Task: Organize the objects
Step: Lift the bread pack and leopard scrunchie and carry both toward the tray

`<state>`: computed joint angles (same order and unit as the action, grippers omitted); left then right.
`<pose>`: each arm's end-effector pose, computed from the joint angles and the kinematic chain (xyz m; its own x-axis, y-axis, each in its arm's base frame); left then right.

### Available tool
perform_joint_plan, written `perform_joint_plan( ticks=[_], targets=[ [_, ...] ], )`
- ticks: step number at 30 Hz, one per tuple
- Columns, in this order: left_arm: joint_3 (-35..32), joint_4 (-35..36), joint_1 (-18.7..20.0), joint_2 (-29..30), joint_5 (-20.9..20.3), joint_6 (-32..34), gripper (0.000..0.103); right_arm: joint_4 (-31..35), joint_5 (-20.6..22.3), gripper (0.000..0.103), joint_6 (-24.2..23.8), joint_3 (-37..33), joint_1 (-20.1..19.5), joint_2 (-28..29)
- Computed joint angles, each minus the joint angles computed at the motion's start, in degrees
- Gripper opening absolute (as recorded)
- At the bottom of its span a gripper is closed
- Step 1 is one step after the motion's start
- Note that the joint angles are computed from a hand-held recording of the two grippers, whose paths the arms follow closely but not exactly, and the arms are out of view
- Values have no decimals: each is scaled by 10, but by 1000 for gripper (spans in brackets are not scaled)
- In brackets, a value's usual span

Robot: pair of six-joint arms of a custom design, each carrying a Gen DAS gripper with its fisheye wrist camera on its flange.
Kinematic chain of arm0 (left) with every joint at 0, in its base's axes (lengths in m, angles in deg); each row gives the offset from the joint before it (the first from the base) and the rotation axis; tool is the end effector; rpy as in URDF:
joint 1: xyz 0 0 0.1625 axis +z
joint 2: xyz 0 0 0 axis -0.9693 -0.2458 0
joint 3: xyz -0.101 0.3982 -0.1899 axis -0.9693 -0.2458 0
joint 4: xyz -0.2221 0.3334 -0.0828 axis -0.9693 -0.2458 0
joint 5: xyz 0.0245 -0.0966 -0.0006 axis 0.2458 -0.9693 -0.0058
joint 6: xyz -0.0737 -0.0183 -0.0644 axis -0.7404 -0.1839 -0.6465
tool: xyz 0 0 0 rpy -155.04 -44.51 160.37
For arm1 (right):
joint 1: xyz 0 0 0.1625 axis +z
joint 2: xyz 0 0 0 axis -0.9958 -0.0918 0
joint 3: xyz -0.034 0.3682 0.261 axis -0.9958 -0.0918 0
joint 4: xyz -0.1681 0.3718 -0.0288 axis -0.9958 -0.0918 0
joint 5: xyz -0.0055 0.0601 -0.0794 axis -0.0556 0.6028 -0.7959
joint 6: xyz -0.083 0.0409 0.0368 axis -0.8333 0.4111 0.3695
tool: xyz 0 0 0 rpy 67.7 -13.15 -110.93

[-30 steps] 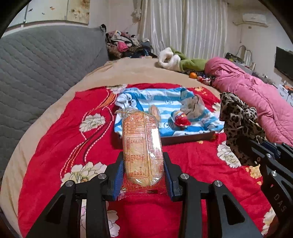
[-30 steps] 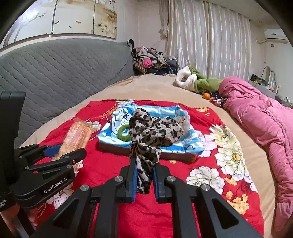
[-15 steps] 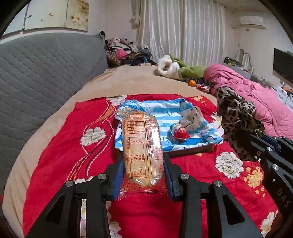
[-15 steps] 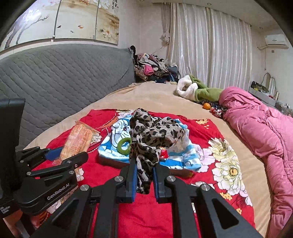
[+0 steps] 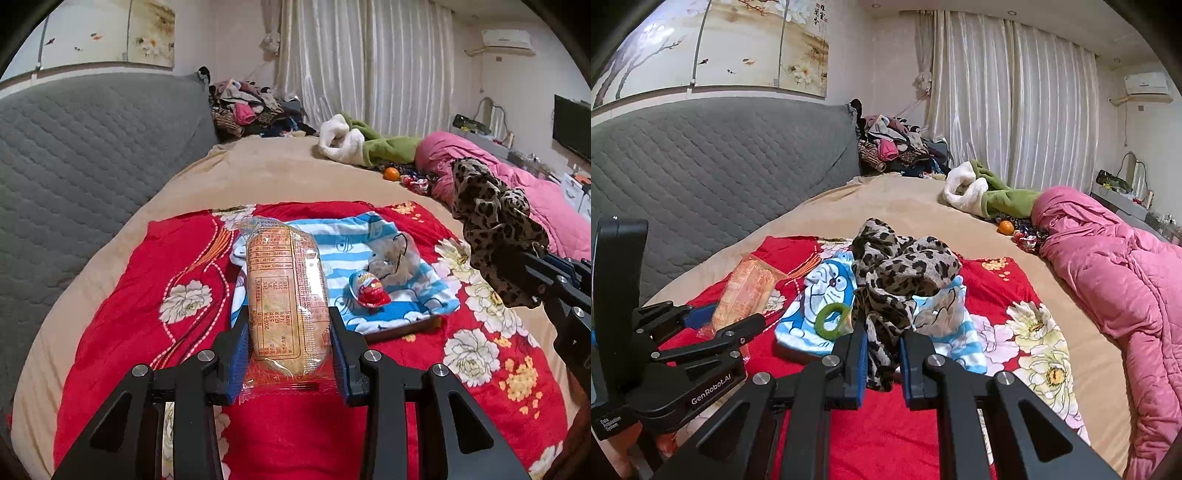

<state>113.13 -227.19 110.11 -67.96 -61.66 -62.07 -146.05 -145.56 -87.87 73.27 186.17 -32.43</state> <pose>-0.4000 -0.5470 0.1136 -0.6984 -0.1312 -0.7036 0.4992 0.6152 -0.6102 0.2157 -0.5491 0.3284 -0.6398 -0.3671 0.6752 -0.7533 0.4736 -0.4563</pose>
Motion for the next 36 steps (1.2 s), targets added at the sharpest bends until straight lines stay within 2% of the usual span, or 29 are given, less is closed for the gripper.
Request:
perform_joint_plan(
  ticks=[14,24,36],
  targets=[
    [-99,-50,27,58,-6,110,40,29,0,14,-3,-74,-8,34],
    [-161,-79,50,102,-27,165,40,37,1,14,-3,-113,-16,57],
    [-218,-115,76,143,-31,221,40,49,12,14,3,-157,-36,92]
  ],
)
